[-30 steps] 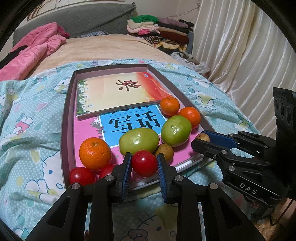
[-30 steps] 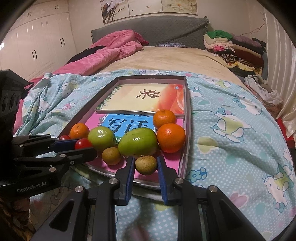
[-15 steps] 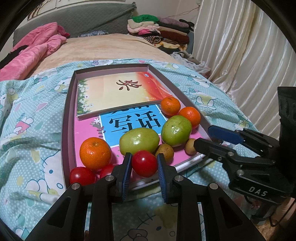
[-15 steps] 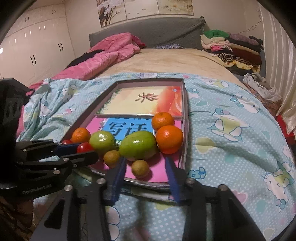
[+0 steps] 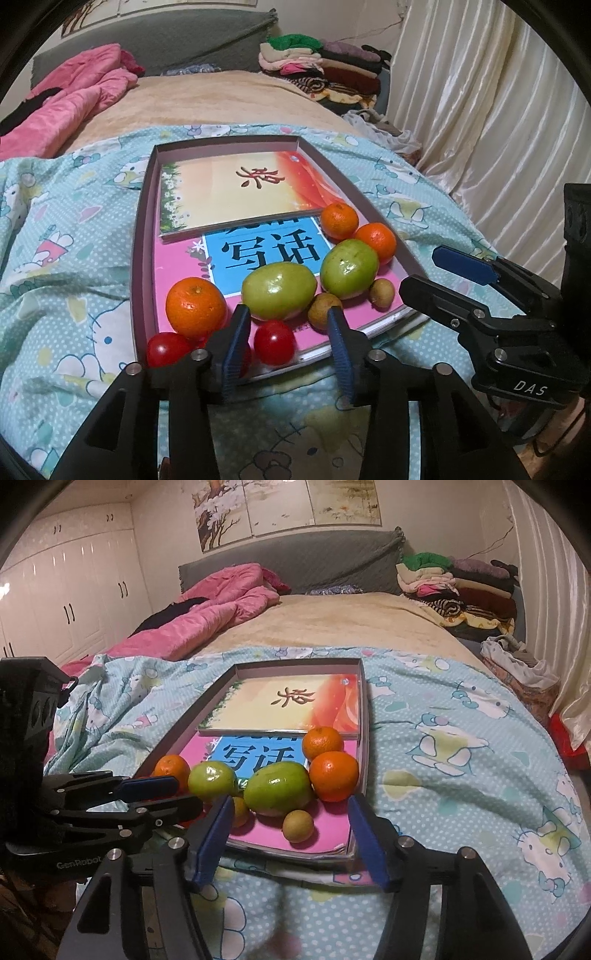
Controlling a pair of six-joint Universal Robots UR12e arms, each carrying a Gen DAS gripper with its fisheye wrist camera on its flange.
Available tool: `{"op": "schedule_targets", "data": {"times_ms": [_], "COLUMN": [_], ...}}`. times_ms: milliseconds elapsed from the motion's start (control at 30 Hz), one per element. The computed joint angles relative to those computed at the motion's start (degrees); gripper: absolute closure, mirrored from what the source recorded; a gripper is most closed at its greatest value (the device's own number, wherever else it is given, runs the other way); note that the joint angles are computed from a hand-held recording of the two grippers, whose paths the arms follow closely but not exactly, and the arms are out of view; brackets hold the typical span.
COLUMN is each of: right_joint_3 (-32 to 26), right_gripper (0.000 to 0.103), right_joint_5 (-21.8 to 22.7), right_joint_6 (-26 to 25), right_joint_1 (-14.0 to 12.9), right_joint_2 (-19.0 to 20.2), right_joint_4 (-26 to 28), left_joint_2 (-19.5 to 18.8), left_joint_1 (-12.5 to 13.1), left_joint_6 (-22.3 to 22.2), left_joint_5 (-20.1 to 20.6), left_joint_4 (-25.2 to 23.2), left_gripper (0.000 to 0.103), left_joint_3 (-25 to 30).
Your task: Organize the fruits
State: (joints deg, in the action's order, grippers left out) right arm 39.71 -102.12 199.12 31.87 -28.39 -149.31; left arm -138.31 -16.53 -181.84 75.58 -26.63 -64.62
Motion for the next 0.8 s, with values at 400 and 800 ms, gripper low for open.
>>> {"op": "schedule_targets", "data": {"times_ms": [400, 800], "right_joint_3": [4.9, 9.0], "right_gripper": [0.016, 0.001], "right_joint_5": [-3.2, -5.5], "right_joint_6": [0.4, 4.6], "right_joint_1": [1.1, 2.9], "right_joint_2": [-2.7, -6.2], "right_joint_4": [-9.8, -12.6], "left_joint_2": [3.4, 8.5], "left_joint_1": [0.0, -0.6], "left_joint_6": [-5.4, -6.0], "left_joint_5": [2.0, 8.6], "left_joint_4": [4.4, 3.4], "left_gripper": [0.028, 0.025], "left_joint_3": [-4.1, -10.5]}}
